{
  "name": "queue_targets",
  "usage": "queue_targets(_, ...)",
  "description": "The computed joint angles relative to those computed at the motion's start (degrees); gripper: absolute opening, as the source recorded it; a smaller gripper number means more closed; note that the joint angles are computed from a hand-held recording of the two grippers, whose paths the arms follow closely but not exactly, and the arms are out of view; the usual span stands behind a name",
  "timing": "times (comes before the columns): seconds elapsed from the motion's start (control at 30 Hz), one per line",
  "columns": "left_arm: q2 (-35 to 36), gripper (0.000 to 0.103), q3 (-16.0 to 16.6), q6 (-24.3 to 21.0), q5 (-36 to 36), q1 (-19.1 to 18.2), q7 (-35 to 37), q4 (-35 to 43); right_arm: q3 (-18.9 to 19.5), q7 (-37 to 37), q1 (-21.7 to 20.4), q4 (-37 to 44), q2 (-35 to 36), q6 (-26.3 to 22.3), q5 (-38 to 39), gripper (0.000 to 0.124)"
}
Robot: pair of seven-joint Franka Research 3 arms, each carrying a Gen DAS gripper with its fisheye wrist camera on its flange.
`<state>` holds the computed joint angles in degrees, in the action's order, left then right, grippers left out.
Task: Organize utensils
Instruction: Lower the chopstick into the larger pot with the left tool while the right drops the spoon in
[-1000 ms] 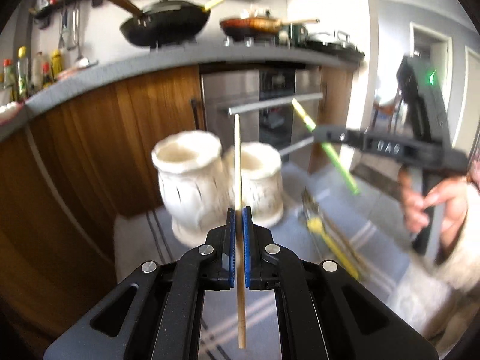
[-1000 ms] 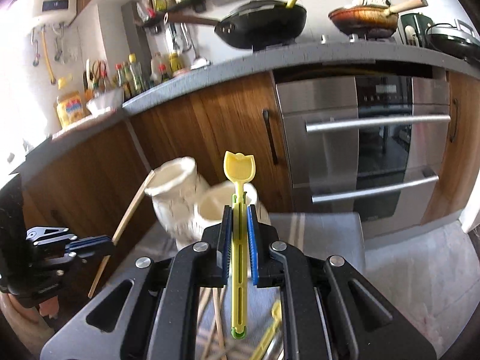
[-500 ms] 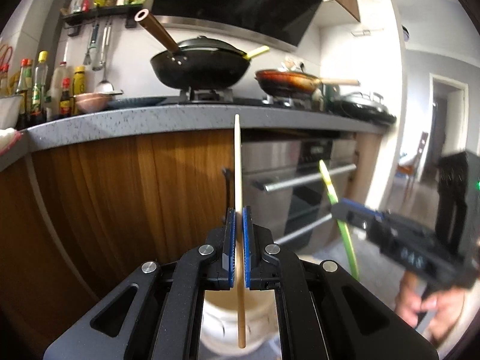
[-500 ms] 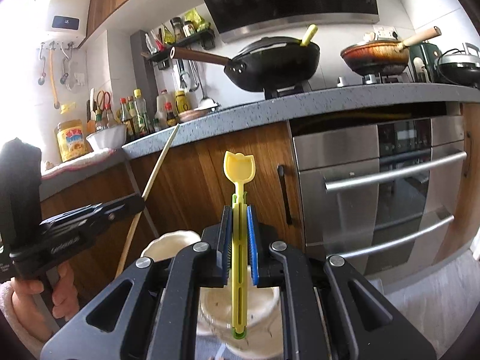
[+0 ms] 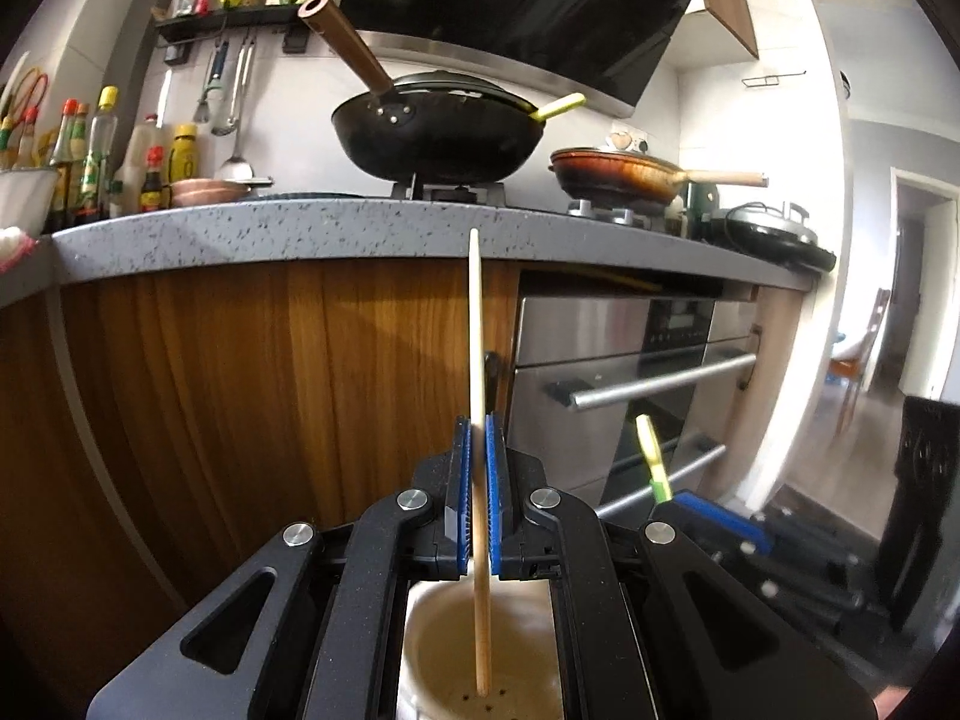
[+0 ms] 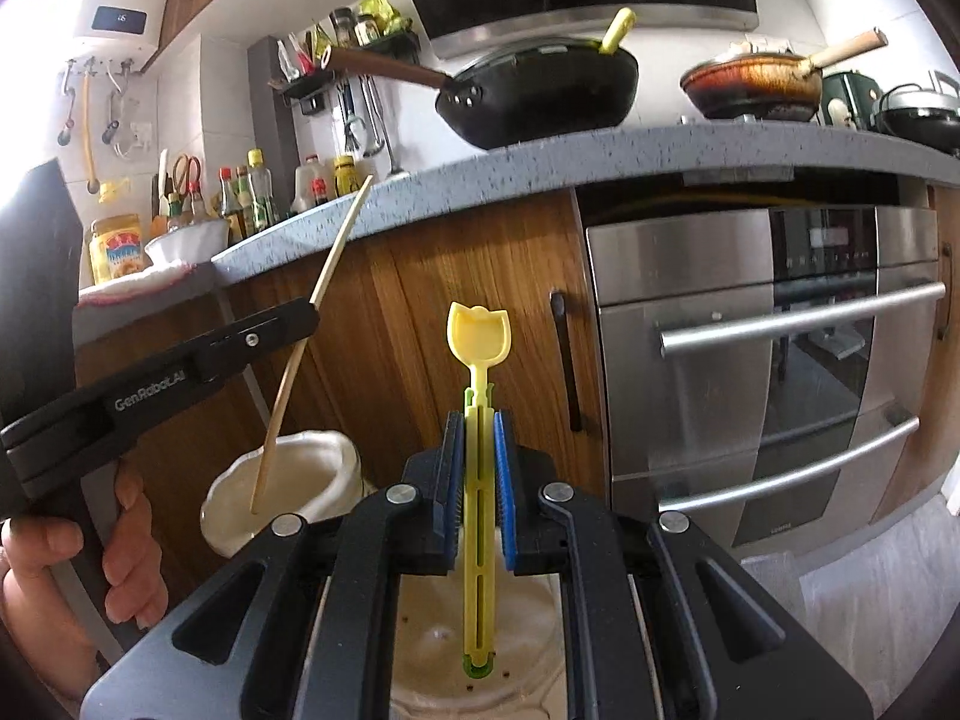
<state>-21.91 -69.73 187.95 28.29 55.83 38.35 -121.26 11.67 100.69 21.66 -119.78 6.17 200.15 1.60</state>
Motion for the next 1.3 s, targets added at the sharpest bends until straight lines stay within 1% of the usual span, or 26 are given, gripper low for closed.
queue_targets(0.03, -0.50, 0.005, 1.05, 0.31, -0.02, -0.97, -0.04, -0.91, 0.41, 1.23, -0.79, -0.67, -0.47, -0.03, -1.33, 0.010)
queue_targets(0.07, -0.88, 0.005, 2.60, 0.69, -0.11, -2.54, -0.06, -2.11, 1.71, 5.49, -3.12, -1.19, -0.91, -0.44, -5.73, 0.010)
queue_targets(0.13, -1.04, 0.005, 4.96, 1.69, -0.28, -4.96, 0.32, -3.95, 2.76, 11.61, -5.53, -1.97, -1.64, -0.92, -11.67, 0.010)
queue_targets(0.2, -2.23, 0.005, 7.32, 1.91, -0.87, -7.44, 0.77, -5.94, 2.43, 15.10, -5.98, -3.02, -2.46, -0.63, -15.22, 0.010)
queue_targets(0.3, -3.73, 0.005, 9.63, 2.61, -1.84, -9.93, 1.35, -8.39, 0.59, 14.31, -3.90, -4.18, -3.40, -0.73, -14.70, 0.010)
queue_targets(0.37, -4.31, 0.005, 10.94, 3.02, -2.47, -11.49, 1.99, -9.68, -0.67, 9.28, -1.46, -5.17, -4.06, -1.00, -9.85, 0.010)
queue_targets(0.4, -4.79, 0.005, 11.56, 3.15, -2.87, -12.28, 2.25, -10.39, -1.01, 8.20, -0.82, -5.46, -4.32, -1.35, -8.72, 0.010)
queue_targets(0.47, -5.08, 0.005, 12.91, 3.35, -3.41, -14.08, 3.04, -11.49, -1.45, 8.78, -0.48, -5.90, -4.63, -1.42, -9.26, 0.010)
queue_targets(0.5, -5.46, 0.005, 13.53, 3.05, -3.72, -14.96, 3.37, -12.02, -1.69, 5.95, 0.45, -6.45, -4.93, -1.16, -6.14, 0.010)
queue_targets(0.53, -5.61, 0.005, 14.18, 2.60, -3.87, -15.87, 3.70, -12.35, -1.89, 5.55, 0.76, -6.74, -5.15, -1.03, -5.62, 0.010)
queue_targets(0.6, -6.37, 0.005, 15.56, 2.26, -3.97, -17.69, 3.96, -13.35, -2.33, 6.63, 1.05, -7.63, -5.93, -0.67, -6.09, 0.010)
queue_targets(0.67, -7.89, 0.013, 16.70, 1.71, -4.18, -19.27, 3.84, -14.48, -2.62, 4.99, 1.75, -8.82, -7.01, -0.36, -3.64, 0.011)
queue_targets(0.73, -9.03, 0.034, 18.06, 1.98, -4.15, -21.05, 3.61, -15.70, -2.71, 3.10, 2.39, -10.58, -8.60, 0.11, -0.91, 0.014)
queue_targets(0.77, -10.07, 0.040, 18.59, 1.90, -4.28, -21.91, 3.40, -16.51, -2.79, 2.13, 2.74, -11.34, -9.26, 0.32, 0.33, 0.018)
queue_targets(0.8, -10.94, 0.054, 19.05, 1.93, -4.42, -22.68, 3.14, -17.24, -2.71, 0.99, 3.03, -12.22, -10.04, 0.47, 1.81, 0.029)
queue_targets(0.83, -11.71, 0.063, 19.93, 2.29, -4.53, -24.01, 2.89, -18.29, -3.11, 0.95, 3.54, -13.53, -11.11, 0.86, 2.16, 0.035)
queue_targets(0.9, -12.66, 0.073, 21.30, 1.86, -4.73, -26.26, 2.74, -19.57, -2.58, -1.35, 3.76, -15.83, -13.16, 1.11, 5.00, 0.037)
queue_targets(0.93, -13.69, 0.079, 21.69, 1.48, -4.90, -27.16, 2.40, -20.40, -2.25, -2.65, 3.79, -16.59, -13.91, 1.08, 6.49, 0.040)
queue_targets(0.97, -14.85, 0.081, 21.91, 1.24, -5.02, -27.84, 1.94, -21.28, -1.59, -4.19, 3.63, -17.52, -14.78, 1.13, 8.40, 0.043)
queue_targets(1.03, -16.20, 0.088, 22.47, 1.04, -4.91, -29.14, 1.31, -22.55, -0.92, -6.19, 3.69, -19.89, -16.88, 1.45, 11.29, 0.053)
queue_targets(1.07, -17.26, 0.091, 22.68, 0.79, -4.92, -29.92, 0.86, -23.46, -0.66, -7.02, 3.72, -20.99, -17.84, 1.61, 12.53, 0.056)
queue_targets(1.1, -18.26, 0.093, 22.60, 0.56, -4.89, -30.22, 0.37, -24.12, -0.82, -7.50, 4.00, -21.80, -18.54, 1.68, 13.15, 0.062)
queue_targets(1.13, -19.08, 0.094, 22.63, 0.34, -4.78, -30.69, -0.08, -24.78, -0.59, -8.14, 4.00, -22.96, -19.53, 1.76, 14.13, 0.068)
queue_targets(1.17, -19.62, 0.095, 22.88, -0.10, -4.60, -31.48, -0.43, -25.40, -0.37, -8.71, 4.00, -24.10, -20.48, 1.86, 15.01, 0.070)
queue_targets(1.23, -20.39, 0.096, 23.15, -0.65, -4.32, -32.38, -1.38, -26.21, -0.34, -9.45, 4.22, -26.04, -22.06, 2.15, 16.19, 0.081)
queue_targets(1.3, -20.99, 0.098, 23.84, -1.07, -4.21, -33.84, -2.61, -27.39, -0.32, -9.93, 4.36, -27.96, -23.51, 2.37, 17.05, 0.086)
